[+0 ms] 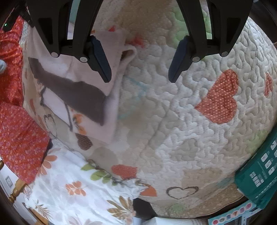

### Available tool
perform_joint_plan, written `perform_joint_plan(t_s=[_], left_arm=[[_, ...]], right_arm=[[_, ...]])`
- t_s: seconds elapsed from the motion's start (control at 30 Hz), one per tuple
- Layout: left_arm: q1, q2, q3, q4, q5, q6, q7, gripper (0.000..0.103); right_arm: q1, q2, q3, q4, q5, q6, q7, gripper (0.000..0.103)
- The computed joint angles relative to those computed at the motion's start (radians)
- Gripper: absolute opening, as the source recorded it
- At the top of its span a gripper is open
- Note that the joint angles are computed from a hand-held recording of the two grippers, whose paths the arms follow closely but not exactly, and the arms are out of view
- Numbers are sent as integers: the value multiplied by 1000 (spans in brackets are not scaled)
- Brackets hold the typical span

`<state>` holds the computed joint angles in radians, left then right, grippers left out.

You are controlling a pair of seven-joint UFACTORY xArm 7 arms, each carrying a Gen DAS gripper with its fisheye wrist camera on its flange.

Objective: Fold small clothes

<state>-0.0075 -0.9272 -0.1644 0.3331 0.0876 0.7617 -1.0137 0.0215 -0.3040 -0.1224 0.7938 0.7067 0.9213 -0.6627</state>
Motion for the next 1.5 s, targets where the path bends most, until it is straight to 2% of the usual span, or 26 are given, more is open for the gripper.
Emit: perform_joint_plan(t_s=[0.07, 0.13, 0.17, 0.2, 0.3, 0.47, 0.53, 0.67, 0.8, 0.87, 0.9, 0.97, 1.0, 1.17, 1.27, 1.37, 1.4, 1.47, 1.5], left_arm=[[10, -15, 1, -6, 0, 11, -12, 67], [20, -37, 5, -15, -1, 17, -24, 67], [26, -47, 6, -18, 1, 21, -28, 67], [35, -56, 7, -18, 7, 28, -31, 67], [55, -79, 2, -17, 20, 44, -44, 68], [93, -130, -4, -17, 52, 85, -64, 71], [107, -145, -2, -16, 67, 103, -63, 72], [133, -174, 6, -14, 92, 124, -57, 72], [142, -201, 37, -28, 83, 108, -48, 72], [144, -206, 47, -35, 66, 99, -48, 72], [143, -208, 54, -39, 58, 92, -45, 72], [144, -210, 62, -45, 42, 77, -42, 73], [147, -209, 66, -48, 34, 70, -42, 73], [148, -183, 89, -55, -2, 32, -27, 73], [153, -166, 93, -50, -12, 17, -10, 73], [158, -159, 90, -41, -10, 30, 10, 73], [159, -158, 89, -39, -9, 37, 17, 73], [161, -159, 91, -38, -8, 47, 29, 73], [159, -161, 93, -39, -9, 52, 36, 73]], right_arm=[[-9, -26, 28, -29, -59, -41, 40, 8], [7, -70, 36, -50, -69, -85, 45, 9], [23, -96, 34, -58, -58, -105, 37, 11], [43, -124, 36, -69, -43, -134, 30, 17], [135, -142, 37, -42, 18, -157, 3, 38], [309, -39, 150, 63, 74, -192, 0, 41], [362, 25, 200, 113, 79, -208, 13, 46], [428, 277, 308, 336, 3, -194, 164, 49], [480, 508, 368, 524, -221, -226, 410, 50], [521, 583, 357, 578, -348, -230, 525, 50], [516, 600, 367, 587, -379, -234, 547, 49], [515, 635, 378, 614, -419, -229, 555, 11], [514, 645, 383, 630, -435, -222, 556, 5], [545, 647, 371, 665, -555, -275, 612, 4], [565, 715, 364, 783, -595, -274, 677, 4], [605, 821, 342, 939, -650, -231, 749, 5], [606, 859, 347, 992, -648, -195, 751, 8], [586, 931, 374, 1079, -602, -114, 732, 8], [580, 929, 376, 1071, -580, -112, 738, 8]])
